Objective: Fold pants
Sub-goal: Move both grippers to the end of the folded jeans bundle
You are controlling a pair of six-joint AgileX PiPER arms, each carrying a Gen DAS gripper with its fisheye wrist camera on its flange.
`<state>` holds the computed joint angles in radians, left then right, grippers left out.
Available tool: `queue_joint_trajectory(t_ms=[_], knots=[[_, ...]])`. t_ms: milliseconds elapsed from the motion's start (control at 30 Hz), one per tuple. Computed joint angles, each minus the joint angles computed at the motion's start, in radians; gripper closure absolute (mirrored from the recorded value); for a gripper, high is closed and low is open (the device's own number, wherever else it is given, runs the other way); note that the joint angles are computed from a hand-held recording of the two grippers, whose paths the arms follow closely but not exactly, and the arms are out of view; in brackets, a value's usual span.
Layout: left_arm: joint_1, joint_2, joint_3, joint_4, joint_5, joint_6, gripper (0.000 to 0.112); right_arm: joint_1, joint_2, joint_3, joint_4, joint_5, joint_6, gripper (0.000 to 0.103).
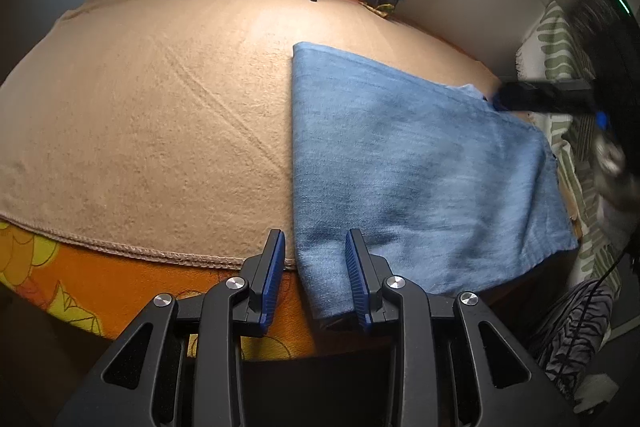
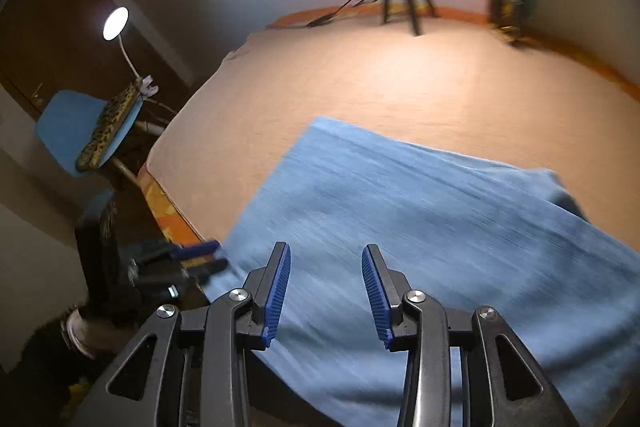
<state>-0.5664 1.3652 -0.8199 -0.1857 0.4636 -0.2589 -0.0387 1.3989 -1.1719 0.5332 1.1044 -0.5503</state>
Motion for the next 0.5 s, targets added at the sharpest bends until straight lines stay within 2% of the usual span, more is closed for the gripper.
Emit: queue_joint_trajectory(t_ms=[67,200,367,500], knots=[[0.012,-0.002,0.005,-0.035,-0.005,0.034,0.083,0.085,0.068,-0.049,-0.044,-0.025,0.086,0.064],[0.065,-0.011,0.022,-0.205,-0.006,0.179,0.083,0.239,0.209,-0.173,-0.147,-0.055,0.265,0.064],[0.113,-0.017,0.041,-0.365,0.003,0.325,0.083,0.373,0.364,-0.328,-0.274,-0.043,0.436,0.063],[0.138,-0.032,0.057,-0.483,0.013,0.434,0.094,0.43,0.446,-0.421,-0.374,-0.006,0.541,0.063]])
